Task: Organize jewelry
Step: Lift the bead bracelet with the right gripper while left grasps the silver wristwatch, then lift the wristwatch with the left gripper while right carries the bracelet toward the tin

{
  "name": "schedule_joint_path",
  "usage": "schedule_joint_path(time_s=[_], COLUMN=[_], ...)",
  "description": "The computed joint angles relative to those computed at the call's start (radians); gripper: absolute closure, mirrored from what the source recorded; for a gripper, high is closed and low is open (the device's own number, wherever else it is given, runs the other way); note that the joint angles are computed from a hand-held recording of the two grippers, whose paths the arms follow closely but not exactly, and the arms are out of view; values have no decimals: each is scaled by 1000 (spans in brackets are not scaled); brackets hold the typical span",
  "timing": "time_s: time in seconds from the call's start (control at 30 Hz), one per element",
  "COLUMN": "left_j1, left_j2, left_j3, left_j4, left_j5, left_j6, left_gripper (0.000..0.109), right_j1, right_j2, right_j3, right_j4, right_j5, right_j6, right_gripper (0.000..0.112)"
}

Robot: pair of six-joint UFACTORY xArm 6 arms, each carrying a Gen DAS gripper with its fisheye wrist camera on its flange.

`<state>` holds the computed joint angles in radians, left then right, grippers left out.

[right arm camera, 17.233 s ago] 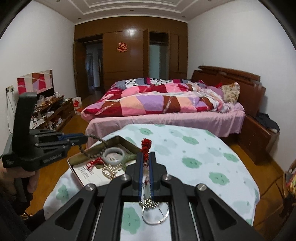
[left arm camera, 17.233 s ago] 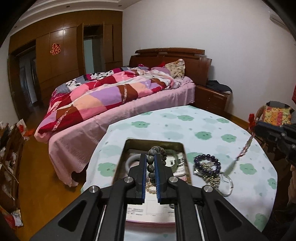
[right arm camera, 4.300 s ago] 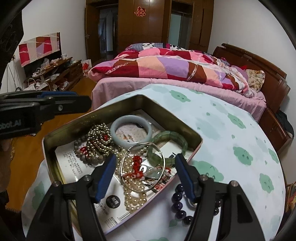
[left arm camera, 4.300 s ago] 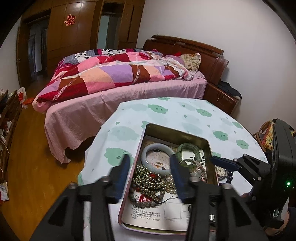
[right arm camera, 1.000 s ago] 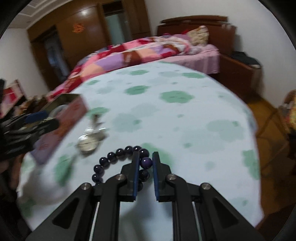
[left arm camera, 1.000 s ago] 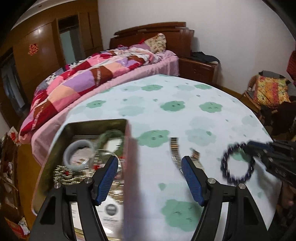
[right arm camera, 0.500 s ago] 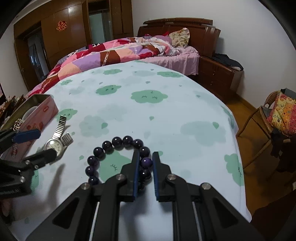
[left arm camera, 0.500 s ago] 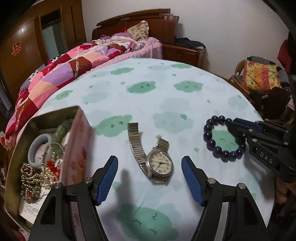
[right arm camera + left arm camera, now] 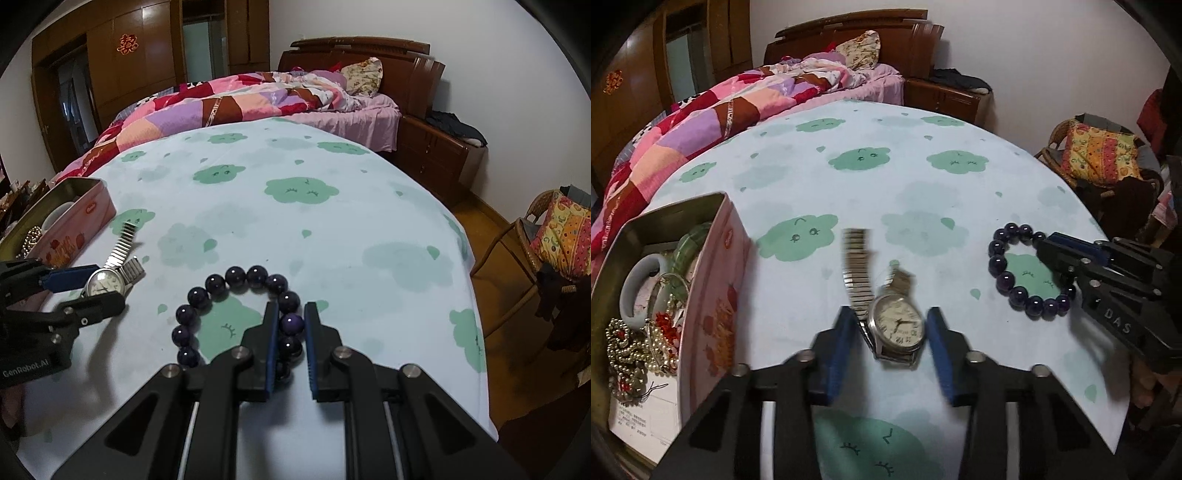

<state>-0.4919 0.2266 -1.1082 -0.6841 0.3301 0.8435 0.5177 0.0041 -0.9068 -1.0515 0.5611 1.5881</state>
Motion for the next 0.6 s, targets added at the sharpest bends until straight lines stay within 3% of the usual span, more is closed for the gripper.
schedule_joint_path(time_s=[0.3, 0.33, 0.6], left_j1=[4, 3, 11], left_j2=[-28, -36, -63], left_j3=[15, 23, 39], left_j4=[-105, -120, -179], left_j5=[17, 10, 27], left_j6=[110, 126, 190], left_gripper=[78, 90, 94], right_j1=[3, 2, 5], right_j2=[-2, -6, -11], right_j3=[1, 6, 8], right_j4=[-13, -26, -37], right_j5=[2, -1, 4], right_j6=[12, 25, 37], right_gripper=[97, 97, 97])
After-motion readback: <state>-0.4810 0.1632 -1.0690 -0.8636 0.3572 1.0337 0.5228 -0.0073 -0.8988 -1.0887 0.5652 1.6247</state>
